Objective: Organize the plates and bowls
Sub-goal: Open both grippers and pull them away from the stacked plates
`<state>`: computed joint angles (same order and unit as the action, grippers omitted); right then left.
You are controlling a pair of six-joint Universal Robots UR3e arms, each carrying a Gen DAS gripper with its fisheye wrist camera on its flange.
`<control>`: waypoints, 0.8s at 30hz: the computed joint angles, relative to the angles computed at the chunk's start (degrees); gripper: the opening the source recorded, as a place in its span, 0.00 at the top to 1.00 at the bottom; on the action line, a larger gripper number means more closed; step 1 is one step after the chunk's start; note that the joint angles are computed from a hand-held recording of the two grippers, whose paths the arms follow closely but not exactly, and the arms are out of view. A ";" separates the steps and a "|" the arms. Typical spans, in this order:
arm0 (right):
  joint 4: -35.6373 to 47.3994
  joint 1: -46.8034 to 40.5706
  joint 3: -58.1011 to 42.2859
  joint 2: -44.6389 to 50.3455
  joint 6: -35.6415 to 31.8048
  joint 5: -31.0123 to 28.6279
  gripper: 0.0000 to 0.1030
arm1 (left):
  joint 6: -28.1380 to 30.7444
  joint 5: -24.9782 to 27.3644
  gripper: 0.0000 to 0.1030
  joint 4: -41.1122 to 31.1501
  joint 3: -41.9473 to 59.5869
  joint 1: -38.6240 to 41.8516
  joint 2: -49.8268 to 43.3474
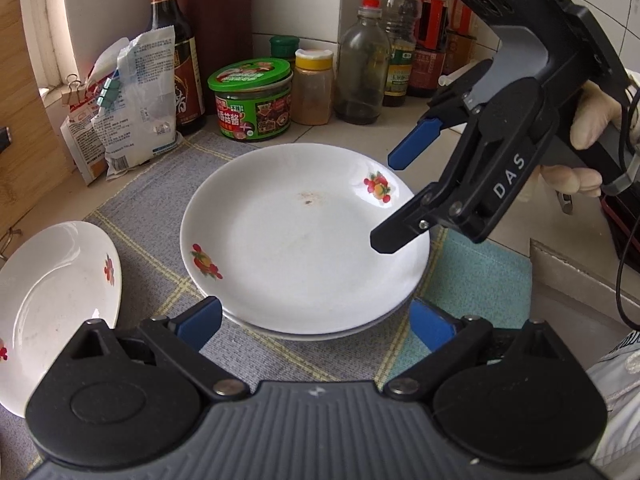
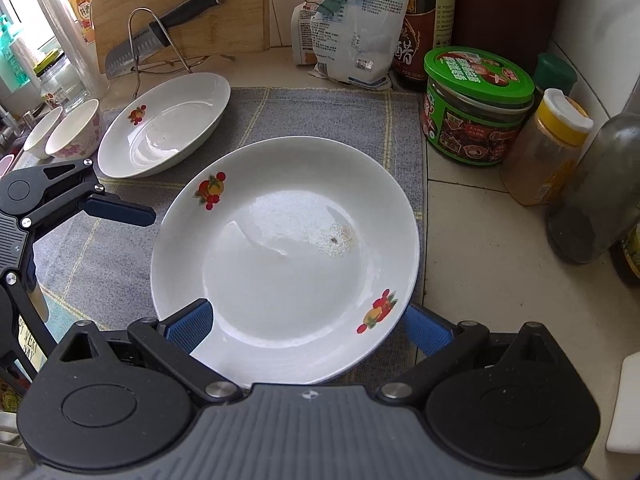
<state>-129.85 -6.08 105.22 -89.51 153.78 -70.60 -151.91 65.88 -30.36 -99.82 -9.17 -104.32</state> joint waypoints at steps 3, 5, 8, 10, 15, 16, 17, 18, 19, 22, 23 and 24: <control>-2.90 -0.88 2.94 -2.67 -1.66 1.98 0.00 | -3.00 0.84 0.03 3.48 -2.41 0.03 1.95; -4.92 -1.20 4.65 -4.06 -2.40 3.18 0.00 | -5.14 2.43 0.02 6.21 -4.55 -0.09 3.34; -11.37 0.23 7.36 -5.19 -2.37 2.55 0.00 | -7.83 4.39 0.02 8.10 -7.61 0.31 5.23; -14.07 1.65 7.37 -4.56 -1.63 2.02 0.00 | -9.03 4.47 0.02 7.69 -9.96 1.09 7.13; -16.62 6.14 3.96 -0.28 1.77 1.06 0.00 | -12.24 7.70 0.02 11.92 -18.33 3.34 12.18; -16.71 7.20 2.97 0.79 2.43 0.45 0.00 | -12.63 8.48 0.02 13.20 -20.16 4.07 13.13; -17.66 8.58 2.25 2.01 3.51 -0.41 0.00 | -13.06 9.30 0.02 14.34 -21.78 4.93 13.88; -18.07 9.84 1.28 3.19 4.63 -1.48 0.00 | -13.70 10.11 0.02 15.15 -23.03 5.80 14.44; -17.73 11.00 0.03 4.29 5.53 -2.33 0.00 | -14.27 10.58 0.02 15.80 -24.15 6.90 14.92; -17.29 14.27 -3.42 7.56 6.41 -4.10 0.00 | -15.03 10.89 0.02 18.45 -27.41 10.29 15.80; -17.08 15.18 -4.67 8.63 6.78 -4.97 0.00 | -15.19 11.70 0.02 19.32 -27.85 10.82 15.42; -17.11 16.22 -6.11 9.98 7.32 -5.89 0.00 | -15.10 12.42 0.02 20.18 -28.14 11.19 14.87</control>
